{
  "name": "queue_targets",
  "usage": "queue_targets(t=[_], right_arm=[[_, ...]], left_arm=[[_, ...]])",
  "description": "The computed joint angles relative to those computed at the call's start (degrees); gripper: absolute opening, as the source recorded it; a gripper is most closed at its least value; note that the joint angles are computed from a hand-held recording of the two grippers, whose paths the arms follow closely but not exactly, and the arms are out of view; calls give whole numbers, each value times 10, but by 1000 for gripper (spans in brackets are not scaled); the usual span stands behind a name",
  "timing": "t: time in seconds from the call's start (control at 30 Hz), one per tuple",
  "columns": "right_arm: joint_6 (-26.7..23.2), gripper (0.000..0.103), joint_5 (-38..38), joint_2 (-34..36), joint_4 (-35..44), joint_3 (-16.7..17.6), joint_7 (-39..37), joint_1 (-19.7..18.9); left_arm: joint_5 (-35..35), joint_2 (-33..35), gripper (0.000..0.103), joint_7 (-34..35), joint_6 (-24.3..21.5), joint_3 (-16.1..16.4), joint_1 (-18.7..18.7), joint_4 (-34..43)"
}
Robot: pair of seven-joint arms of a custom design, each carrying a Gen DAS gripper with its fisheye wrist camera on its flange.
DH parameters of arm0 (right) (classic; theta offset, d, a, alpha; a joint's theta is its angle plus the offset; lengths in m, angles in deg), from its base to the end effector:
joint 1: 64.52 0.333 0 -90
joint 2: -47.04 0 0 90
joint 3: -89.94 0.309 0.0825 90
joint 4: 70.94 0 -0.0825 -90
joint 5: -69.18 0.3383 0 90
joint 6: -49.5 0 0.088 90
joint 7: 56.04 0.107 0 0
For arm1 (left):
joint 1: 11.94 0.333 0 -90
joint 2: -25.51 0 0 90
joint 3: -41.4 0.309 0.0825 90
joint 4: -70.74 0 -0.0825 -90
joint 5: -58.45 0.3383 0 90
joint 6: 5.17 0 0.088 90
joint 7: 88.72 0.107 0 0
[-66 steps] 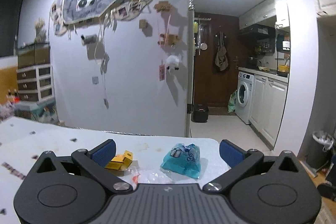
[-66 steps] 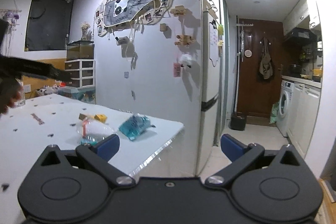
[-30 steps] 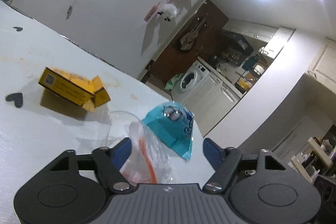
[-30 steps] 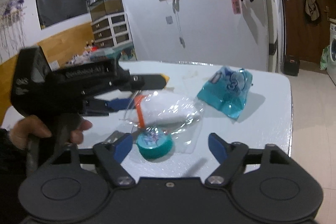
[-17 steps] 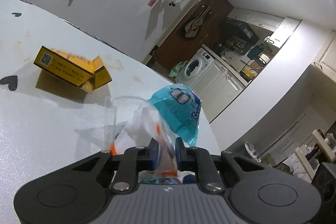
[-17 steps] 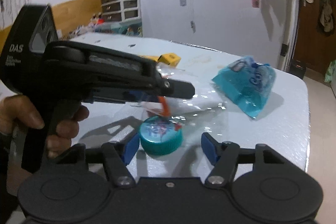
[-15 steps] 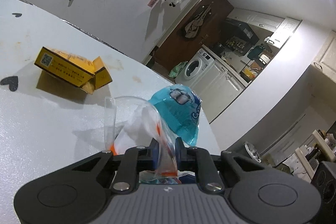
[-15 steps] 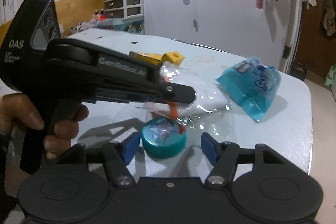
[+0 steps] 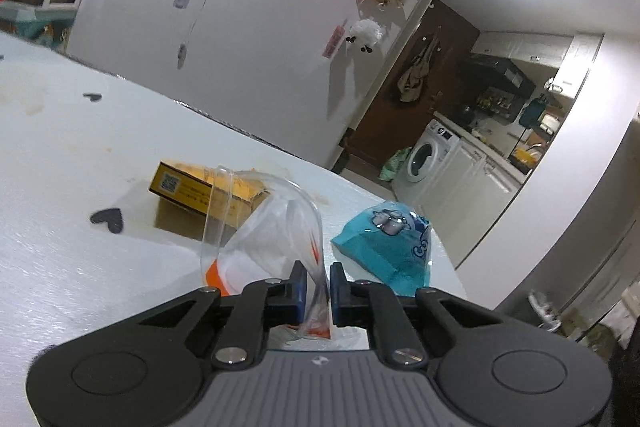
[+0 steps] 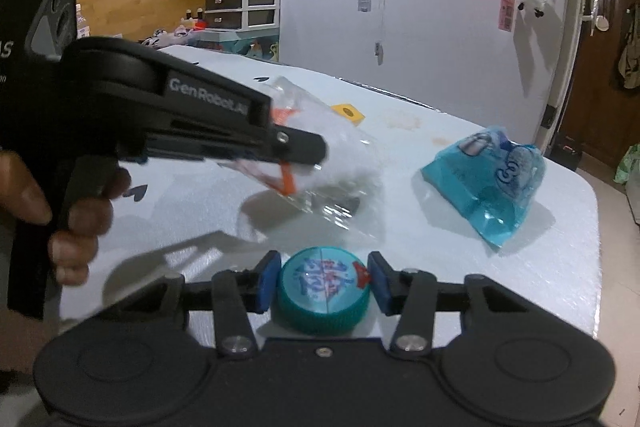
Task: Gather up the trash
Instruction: 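Carry the clear bag and teal cap in both tools over the trash bin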
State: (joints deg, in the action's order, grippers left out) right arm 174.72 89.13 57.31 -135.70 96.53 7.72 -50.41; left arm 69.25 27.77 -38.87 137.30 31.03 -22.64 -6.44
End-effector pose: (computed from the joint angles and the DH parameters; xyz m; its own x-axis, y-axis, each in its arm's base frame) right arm 0.5411 0.2067 0.7915 0.6700 -0.7423 0.0106 -0.4294 -0.3991 -0.8101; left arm 0.5114 -0.1942 0.8118 -0.0045 -0.9023 0.4312 -0.4930 -0.3731 -0.7860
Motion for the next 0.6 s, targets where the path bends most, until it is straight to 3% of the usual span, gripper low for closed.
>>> queue_targets(t=[0.3,0.6], right_arm=[[59,48,54,-61,-80,-21,-10,-24],[93,48,76,-113,-139,-55,-17,-44]], left_arm=[[128,8,10,-26,-56,-13,-37,42],[207,37,10,6,-139,-27,-102,108]])
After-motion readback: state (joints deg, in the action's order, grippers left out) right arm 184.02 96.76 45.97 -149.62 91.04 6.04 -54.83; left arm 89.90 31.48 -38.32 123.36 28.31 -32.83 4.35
